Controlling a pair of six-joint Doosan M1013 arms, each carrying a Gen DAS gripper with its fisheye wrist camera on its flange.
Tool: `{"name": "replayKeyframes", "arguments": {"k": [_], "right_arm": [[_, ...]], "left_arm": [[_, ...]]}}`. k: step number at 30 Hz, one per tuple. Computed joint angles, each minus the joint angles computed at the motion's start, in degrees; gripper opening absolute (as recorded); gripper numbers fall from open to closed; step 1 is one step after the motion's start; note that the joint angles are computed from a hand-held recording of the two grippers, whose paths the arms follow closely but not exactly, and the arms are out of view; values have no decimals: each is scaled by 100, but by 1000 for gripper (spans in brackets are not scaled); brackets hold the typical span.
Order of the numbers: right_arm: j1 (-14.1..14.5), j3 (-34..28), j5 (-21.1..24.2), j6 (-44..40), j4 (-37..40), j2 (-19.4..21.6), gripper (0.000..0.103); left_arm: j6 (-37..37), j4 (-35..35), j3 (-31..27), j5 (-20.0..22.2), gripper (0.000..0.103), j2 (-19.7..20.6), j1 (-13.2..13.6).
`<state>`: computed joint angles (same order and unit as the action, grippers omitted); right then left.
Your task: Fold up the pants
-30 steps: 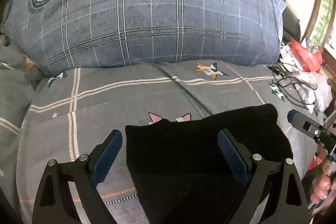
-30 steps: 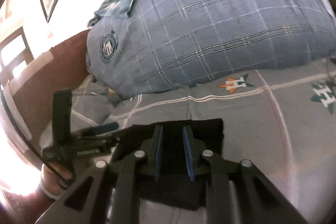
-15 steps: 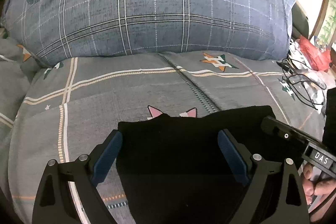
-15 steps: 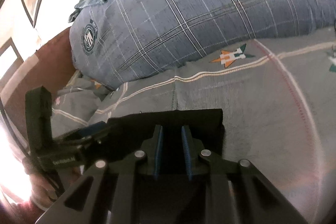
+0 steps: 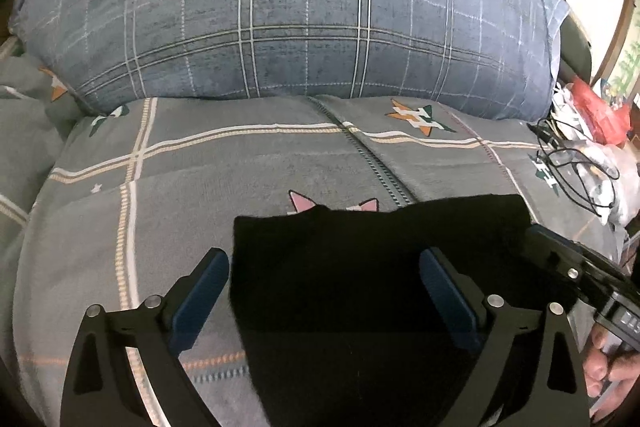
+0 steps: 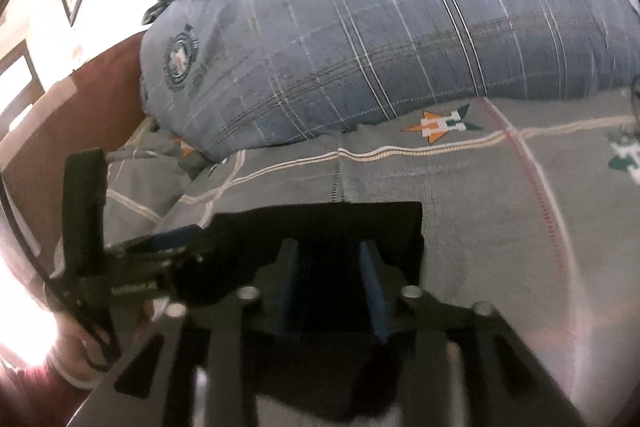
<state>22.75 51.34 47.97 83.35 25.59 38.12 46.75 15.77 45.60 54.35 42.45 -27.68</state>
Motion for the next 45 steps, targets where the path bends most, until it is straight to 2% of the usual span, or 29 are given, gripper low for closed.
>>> {"name": "replayKeyframes", "arguments": {"k": [8,16,20,23,31,38,45], "right_arm": [[96,572,-169,-90,-420,-451,37],[140,810,-180,101,-763,-531,37],[141,801,-59,368,-1020,-476,35],[154,871,-168,423,-1083,-500,35],[233,642,102,591,-1489,-444,35],[306,492,85,712,-1865,-460,36],[359,216,277,844,-2182,-320,39]], "left_arm": [[-153,40,864,-514,97,-544,-138],[-102,146,1021,-408,97,-583,-233],[-122,22,994,-322,101,-551,-220],[-165,-39,980,-302,101,-516,-211],[-81,-151,900,-263,99,-505,-181],[-287,173,1066,-369,99,-687,-183],[-453,109,1285,-491,100,-819,-111]]}}
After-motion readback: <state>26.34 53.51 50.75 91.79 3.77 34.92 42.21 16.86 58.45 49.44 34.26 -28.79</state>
